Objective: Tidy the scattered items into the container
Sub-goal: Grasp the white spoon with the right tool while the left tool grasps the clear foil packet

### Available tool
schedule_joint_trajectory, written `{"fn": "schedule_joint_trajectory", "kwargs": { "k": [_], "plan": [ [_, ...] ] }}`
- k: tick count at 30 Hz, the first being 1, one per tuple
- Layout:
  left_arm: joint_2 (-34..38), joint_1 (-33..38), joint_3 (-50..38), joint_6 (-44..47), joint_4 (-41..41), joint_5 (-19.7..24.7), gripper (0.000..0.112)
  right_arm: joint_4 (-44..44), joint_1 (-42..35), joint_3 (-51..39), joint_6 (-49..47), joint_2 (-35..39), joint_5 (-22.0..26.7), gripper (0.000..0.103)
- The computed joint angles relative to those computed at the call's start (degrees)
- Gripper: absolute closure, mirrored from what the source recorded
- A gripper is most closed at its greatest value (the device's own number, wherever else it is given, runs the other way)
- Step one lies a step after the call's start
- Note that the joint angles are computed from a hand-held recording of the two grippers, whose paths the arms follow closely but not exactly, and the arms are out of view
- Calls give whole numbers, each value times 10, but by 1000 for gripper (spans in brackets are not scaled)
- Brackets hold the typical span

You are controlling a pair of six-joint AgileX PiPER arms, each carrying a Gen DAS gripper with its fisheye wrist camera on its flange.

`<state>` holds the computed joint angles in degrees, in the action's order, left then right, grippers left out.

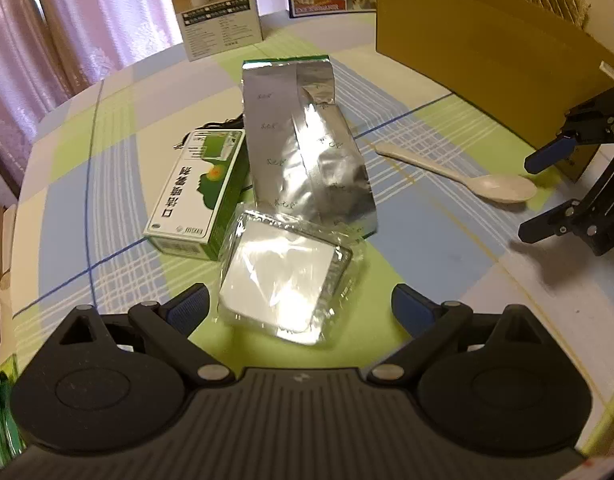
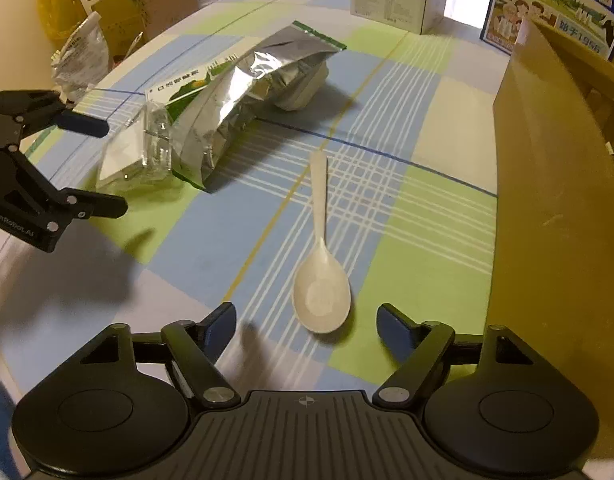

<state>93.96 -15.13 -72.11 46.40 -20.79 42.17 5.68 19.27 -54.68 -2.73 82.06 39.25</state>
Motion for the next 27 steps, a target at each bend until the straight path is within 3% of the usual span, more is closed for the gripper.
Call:
{"fn": "schedule_joint_trajectory", "kwargs": {
  "k": [7,9,12,14,16,27],
  "plan": [
    [42,-2,-34,36,-15,-4,18,18,-13,6,-19,16,-26,40],
    [50,-5,-38,27,-5,-7,29,19,-16,3,-18,18,-29,42],
    [45,-8,-30,20,3,-18,39,11,-18,0,-9,21,-32,53],
    [34,-11,-15,17,4,-26,41,-8,-12,-1,5,19,-31,66],
    [18,-16,1,-4,17,-32,43,-23,-7,-1,9,17,-26,73],
    [-95,-24,106,-46,-22,6,44,10,2,32,11,-47,14,74]
  ]
}}
